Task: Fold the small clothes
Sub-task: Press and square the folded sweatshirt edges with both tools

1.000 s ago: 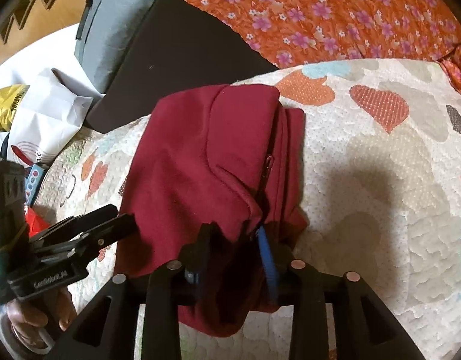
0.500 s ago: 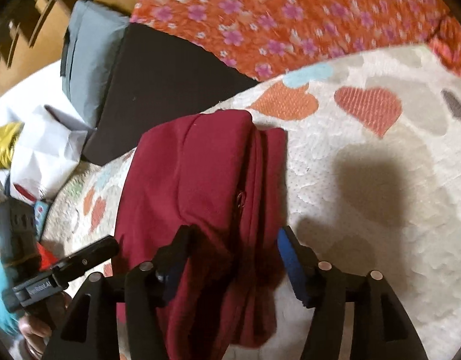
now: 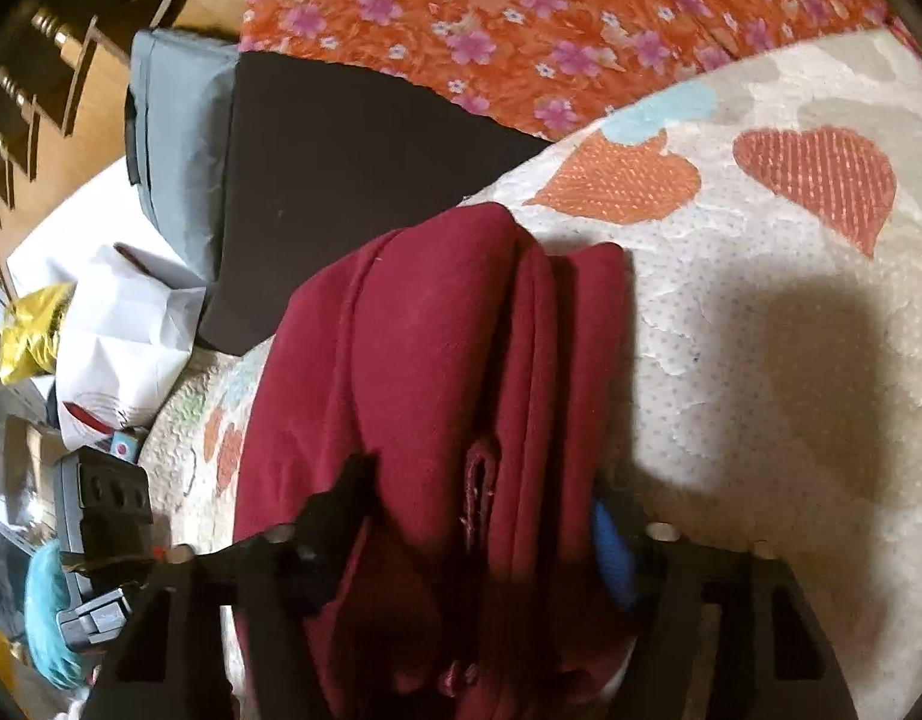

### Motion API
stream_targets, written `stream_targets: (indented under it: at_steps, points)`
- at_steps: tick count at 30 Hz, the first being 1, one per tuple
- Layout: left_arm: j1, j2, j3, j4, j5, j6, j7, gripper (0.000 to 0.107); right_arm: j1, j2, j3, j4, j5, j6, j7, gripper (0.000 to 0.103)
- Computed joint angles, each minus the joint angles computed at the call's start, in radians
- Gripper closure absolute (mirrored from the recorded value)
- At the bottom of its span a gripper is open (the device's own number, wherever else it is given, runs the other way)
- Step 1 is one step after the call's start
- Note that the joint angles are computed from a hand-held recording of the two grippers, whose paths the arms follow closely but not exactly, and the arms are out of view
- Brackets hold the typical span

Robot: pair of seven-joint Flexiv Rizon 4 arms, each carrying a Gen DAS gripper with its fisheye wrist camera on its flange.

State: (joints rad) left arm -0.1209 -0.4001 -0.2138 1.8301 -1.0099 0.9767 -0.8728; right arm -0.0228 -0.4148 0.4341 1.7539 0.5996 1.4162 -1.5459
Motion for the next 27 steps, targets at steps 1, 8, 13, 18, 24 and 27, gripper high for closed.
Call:
stream_targets:
  at_steps: [1, 8, 13, 18, 24, 27]
  points:
    - [-0.004, 0.011, 0.001, 0.007, 0.009, 0.006, 0.012, 0.037, 0.020, 0.018, -0.018, 0.016, -0.016, 0.010, 0.019, 0.056]
    - [-0.015, 0.170, 0.058, 0.125, 0.060, -0.028, 0.040, 0.044, 0.031, 0.148, 0.028, 0.082, 0.050, -0.032, -0.033, 0.061]
    - [-0.038, 0.328, 0.141, 0.252, 0.185, -0.039, -0.050, 0.044, 0.060, 0.228, 0.058, 0.129, 0.207, -0.065, -0.131, 0.061]
    - [-0.045, 0.451, 0.200, 0.400, 0.284, -0.067, -0.172, 0.044, 0.170, 0.280, -0.020, 0.235, 0.090, -0.111, 0.033, 0.056]
    - [-0.087, 0.539, 0.214, 0.501, 0.324, 0.106, -0.180, 0.044, 0.261, 0.411, -0.133, 0.392, -0.044, 0.007, 0.229, 0.056]
    - [-0.115, 0.541, 0.209, 0.517, 0.317, 0.222, -0.165, 0.044, 0.304, 0.427, -0.161, 0.409, -0.195, 0.043, 0.296, 0.056]
